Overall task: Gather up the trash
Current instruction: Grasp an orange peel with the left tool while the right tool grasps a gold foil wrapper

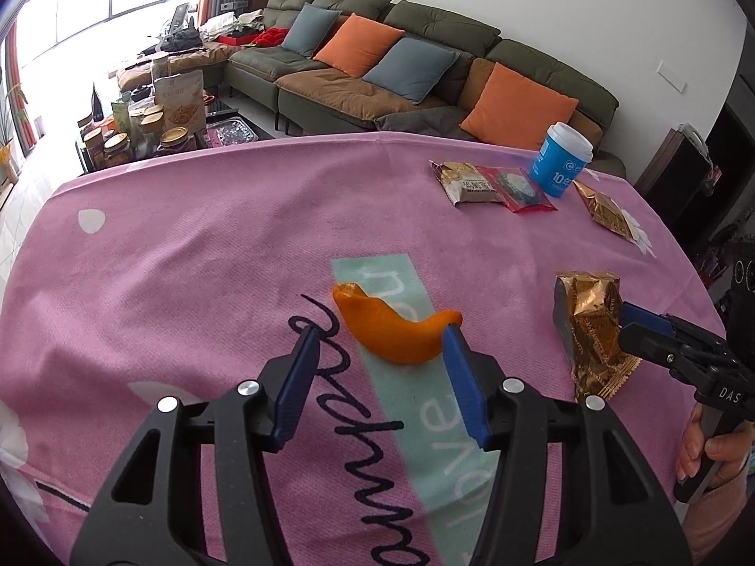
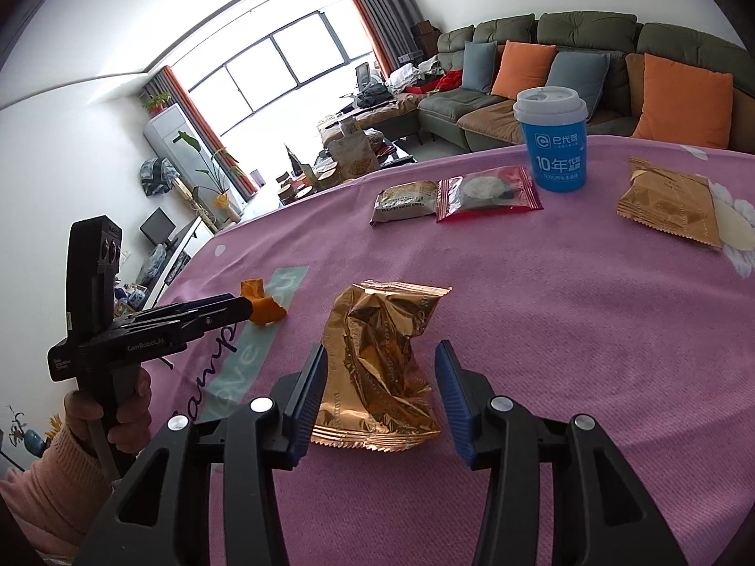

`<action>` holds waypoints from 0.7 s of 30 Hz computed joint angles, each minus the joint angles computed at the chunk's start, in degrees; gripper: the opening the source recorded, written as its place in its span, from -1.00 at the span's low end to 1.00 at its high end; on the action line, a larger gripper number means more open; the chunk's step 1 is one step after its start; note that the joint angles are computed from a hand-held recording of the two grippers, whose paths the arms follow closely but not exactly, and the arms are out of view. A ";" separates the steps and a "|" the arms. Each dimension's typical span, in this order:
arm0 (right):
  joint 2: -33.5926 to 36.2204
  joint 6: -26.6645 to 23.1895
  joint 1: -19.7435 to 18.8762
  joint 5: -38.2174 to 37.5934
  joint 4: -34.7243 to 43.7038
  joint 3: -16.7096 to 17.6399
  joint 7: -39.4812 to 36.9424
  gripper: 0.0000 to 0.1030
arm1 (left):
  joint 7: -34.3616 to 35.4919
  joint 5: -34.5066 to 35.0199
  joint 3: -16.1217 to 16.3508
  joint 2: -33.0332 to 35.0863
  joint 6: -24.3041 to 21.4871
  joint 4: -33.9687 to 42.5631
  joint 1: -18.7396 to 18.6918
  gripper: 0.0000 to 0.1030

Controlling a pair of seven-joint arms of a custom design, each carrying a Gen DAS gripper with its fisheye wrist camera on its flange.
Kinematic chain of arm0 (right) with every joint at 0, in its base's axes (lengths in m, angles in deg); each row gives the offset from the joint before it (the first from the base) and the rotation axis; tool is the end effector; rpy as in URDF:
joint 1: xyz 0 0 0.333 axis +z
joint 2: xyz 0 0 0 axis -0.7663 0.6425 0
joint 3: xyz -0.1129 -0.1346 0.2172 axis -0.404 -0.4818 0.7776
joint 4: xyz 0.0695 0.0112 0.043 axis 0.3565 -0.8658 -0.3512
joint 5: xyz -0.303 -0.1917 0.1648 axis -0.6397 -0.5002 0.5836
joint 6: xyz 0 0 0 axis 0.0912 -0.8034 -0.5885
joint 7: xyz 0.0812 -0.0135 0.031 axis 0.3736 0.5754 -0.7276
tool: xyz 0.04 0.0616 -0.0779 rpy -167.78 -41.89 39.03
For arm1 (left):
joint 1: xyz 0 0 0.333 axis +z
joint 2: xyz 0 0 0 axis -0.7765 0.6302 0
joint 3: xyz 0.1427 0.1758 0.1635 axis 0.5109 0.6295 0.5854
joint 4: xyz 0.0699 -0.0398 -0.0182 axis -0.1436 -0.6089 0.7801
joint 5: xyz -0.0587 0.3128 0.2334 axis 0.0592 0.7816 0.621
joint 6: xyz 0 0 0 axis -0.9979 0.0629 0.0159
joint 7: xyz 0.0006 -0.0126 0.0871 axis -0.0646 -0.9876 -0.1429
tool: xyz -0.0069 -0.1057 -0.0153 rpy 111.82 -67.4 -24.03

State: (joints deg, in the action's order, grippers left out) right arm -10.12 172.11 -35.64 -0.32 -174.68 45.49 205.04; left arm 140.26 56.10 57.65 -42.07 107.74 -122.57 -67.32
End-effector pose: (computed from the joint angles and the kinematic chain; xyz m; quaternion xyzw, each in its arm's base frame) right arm 0.3326 0.1774 0.5169 -0.4650 0.7773 -0.2018 0.3727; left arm 0.5616 -0.3497 0.5144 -0.3490 0.8717 -0.3438 0.0154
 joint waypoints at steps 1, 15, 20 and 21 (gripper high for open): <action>0.19 0.29 0.08 0.10 -0.01 -0.23 -0.13 -0.13 | -0.46 0.01 0.00 0.89 -0.85 1.16 -0.04 0.01; 1.44 1.84 0.74 2.05 0.04 -1.57 -2.63 -0.53 | -0.78 -2.82 -0.92 3.02 -2.89 3.60 0.38 -0.44; 1.32 2.43 0.20 1.78 0.05 -0.93 -2.63 -0.58 | 0.65 -4.65 -0.77 -0.08 -1.13 -0.33 0.72 -0.52; 1.24 2.61 0.13 1.70 0.04 -0.85 -2.60 -0.58 | 1.04 -5.24 -0.73 -0.82 -0.90 -1.18 0.83 -0.52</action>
State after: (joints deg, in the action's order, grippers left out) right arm -8.87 174.72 -35.51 1.38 -174.64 44.64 202.44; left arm 141.30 50.86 56.92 -42.89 106.84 -123.75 -66.48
